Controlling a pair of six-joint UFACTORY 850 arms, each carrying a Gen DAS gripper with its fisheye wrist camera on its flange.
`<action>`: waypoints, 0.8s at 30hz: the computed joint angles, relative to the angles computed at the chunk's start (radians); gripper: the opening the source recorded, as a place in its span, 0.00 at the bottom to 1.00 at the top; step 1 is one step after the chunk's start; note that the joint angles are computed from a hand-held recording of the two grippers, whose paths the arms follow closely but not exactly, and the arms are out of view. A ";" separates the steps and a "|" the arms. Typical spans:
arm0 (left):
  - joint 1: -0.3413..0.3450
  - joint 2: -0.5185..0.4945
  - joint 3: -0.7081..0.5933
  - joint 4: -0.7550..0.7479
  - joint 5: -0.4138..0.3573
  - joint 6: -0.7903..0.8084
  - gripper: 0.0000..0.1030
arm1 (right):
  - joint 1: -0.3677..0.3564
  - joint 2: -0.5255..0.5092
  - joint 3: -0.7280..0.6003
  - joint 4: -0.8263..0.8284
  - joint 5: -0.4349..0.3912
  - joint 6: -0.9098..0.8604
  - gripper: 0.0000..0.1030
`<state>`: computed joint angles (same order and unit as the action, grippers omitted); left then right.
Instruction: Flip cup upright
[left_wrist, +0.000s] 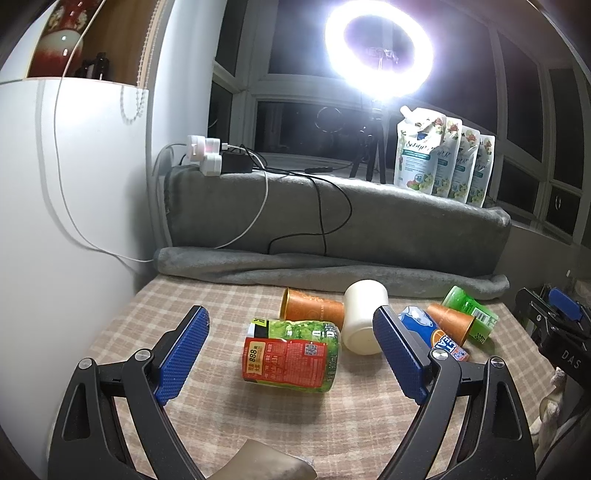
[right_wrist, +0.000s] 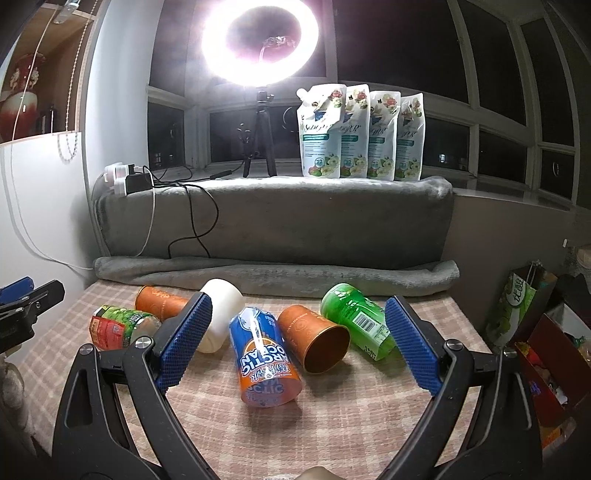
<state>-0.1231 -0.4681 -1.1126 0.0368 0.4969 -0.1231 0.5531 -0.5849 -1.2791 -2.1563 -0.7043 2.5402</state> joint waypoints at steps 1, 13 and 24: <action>0.000 0.001 0.002 0.002 0.001 -0.002 0.88 | -0.001 -0.001 -0.002 0.004 0.001 -0.004 0.94; -0.003 0.001 -0.001 0.013 -0.006 -0.011 0.88 | -0.004 -0.005 -0.006 0.011 0.001 -0.008 0.94; -0.003 0.000 0.000 0.015 -0.002 -0.010 0.88 | -0.003 -0.005 -0.007 0.018 0.000 -0.013 0.94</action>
